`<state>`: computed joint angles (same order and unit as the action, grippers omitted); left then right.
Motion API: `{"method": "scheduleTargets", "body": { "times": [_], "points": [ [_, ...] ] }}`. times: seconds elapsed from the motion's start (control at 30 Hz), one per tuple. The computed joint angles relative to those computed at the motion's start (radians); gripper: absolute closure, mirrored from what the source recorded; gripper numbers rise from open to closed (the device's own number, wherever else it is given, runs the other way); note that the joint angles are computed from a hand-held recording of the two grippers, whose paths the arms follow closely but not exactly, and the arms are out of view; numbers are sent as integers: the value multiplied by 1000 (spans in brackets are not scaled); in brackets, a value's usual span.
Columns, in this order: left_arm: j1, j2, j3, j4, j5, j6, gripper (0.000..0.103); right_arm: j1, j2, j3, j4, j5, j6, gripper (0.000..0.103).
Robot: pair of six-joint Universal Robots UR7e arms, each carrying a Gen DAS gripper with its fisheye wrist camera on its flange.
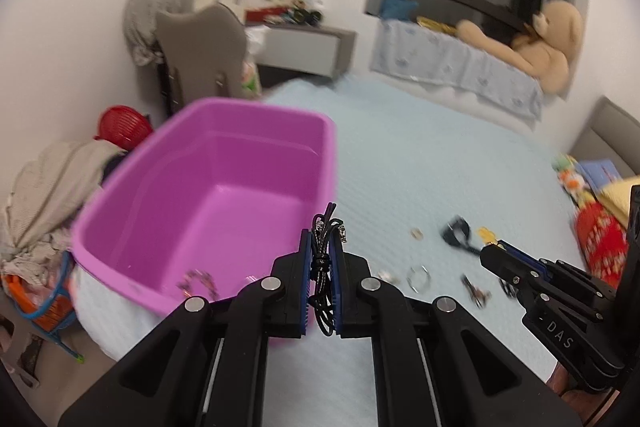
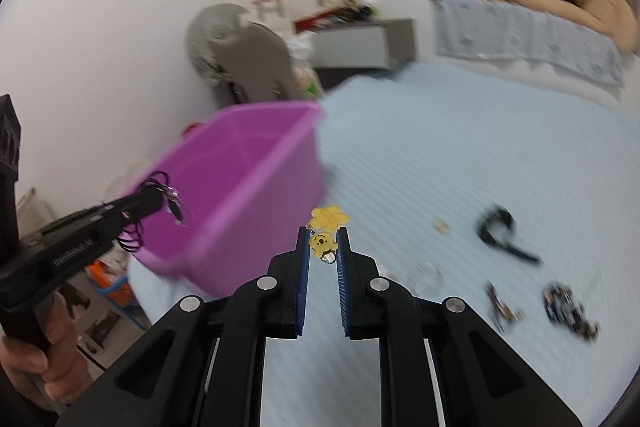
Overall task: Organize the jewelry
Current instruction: 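Carry the necklace and yellow charm in both tools over the pink tub, then open both tools to drop the necklace and charm into the tub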
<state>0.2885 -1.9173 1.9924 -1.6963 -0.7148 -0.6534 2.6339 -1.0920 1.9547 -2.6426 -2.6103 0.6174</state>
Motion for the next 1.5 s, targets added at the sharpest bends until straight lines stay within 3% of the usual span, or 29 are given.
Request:
{"method": "scheduleTargets", "body": {
  "times": [0.2, 0.37, 0.63, 0.9, 0.93, 0.97, 1.0, 1.13, 1.2, 1.23, 1.27, 1.33, 1.5],
  "points": [
    [87, 52, -100, -10, 77, 62, 94, -55, 151, -198, -149, 114, -268, 90],
    [175, 88, -146, -24, 86, 82, 94, -103, 243, -324, -124, 197, -339, 90],
    [277, 124, -152, 51, 88, 15, 94, -166, 336, -446, 56, 257, -312, 90],
    [341, 162, -169, 112, 61, -22, 93, -201, 363, -476, 162, 255, -263, 89],
    [344, 165, -171, 122, 61, -32, 93, -204, 365, -483, 185, 249, -252, 77],
    [347, 167, -176, 142, 63, -47, 92, -205, 367, -487, 196, 242, -245, 51],
    [349, 170, -181, 159, 65, -59, 92, -205, 368, -488, 195, 234, -242, 41],
    [351, 164, -183, 203, 73, -91, 88, -195, 362, -472, 155, 201, -251, 37],
    [349, 163, -188, 234, 81, -121, 72, -193, 358, -466, 145, 193, -255, 37],
    [346, 156, -184, 232, 85, -129, 46, -191, 356, -464, 142, 189, -256, 37],
    [339, 146, -175, 225, 99, -136, 29, -190, 353, -460, 138, 189, -255, 37],
    [316, 129, -159, 221, 135, -154, 28, -188, 346, -451, 134, 192, -251, 37],
    [305, 133, -168, 250, 136, -164, 27, -183, 330, -430, 118, 197, -240, 37]
  ]
}}
